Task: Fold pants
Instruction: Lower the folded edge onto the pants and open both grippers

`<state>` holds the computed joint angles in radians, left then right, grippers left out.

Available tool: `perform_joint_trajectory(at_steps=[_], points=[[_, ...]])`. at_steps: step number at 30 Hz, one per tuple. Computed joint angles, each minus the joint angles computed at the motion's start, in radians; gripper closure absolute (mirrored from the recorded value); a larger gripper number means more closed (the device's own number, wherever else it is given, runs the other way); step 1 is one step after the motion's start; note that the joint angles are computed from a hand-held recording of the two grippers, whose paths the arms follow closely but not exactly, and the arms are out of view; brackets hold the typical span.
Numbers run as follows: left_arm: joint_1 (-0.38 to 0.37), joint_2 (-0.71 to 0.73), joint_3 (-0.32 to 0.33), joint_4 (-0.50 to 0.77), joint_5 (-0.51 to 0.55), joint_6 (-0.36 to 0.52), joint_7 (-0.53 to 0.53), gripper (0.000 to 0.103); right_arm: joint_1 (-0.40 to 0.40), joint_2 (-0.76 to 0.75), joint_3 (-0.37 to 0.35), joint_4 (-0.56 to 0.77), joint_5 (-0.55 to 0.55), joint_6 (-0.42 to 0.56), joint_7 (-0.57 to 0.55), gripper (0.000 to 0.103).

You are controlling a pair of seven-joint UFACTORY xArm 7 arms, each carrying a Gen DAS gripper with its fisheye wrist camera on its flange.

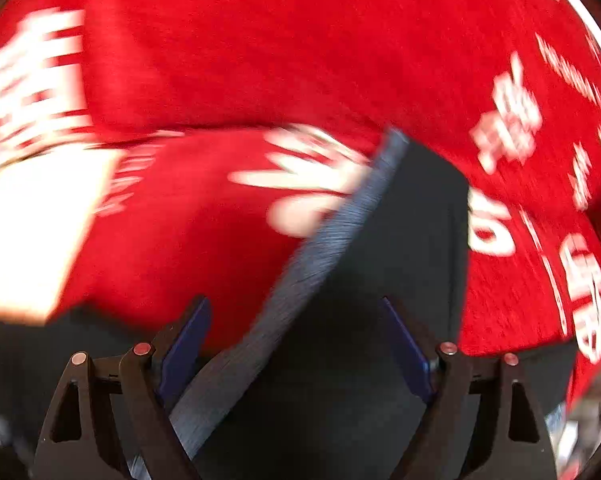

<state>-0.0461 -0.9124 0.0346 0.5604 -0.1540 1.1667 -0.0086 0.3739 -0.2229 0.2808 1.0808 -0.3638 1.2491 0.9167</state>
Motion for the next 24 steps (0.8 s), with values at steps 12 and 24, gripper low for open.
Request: perform_joint_trajectory(at_steps=[12,24], points=[[-0.028,0.033,-0.011,0.001,0.013,-0.024,0.011,0.02,-0.051,-0.056,-0.087,-0.048,0.159,0.023,-0.047,0.097],[-0.134,0.059,-0.034,0.028,-0.122,-0.023,0.08,0.02,-0.099,-0.905,-0.006,-0.483,0.281,0.268,0.047,0.095]])
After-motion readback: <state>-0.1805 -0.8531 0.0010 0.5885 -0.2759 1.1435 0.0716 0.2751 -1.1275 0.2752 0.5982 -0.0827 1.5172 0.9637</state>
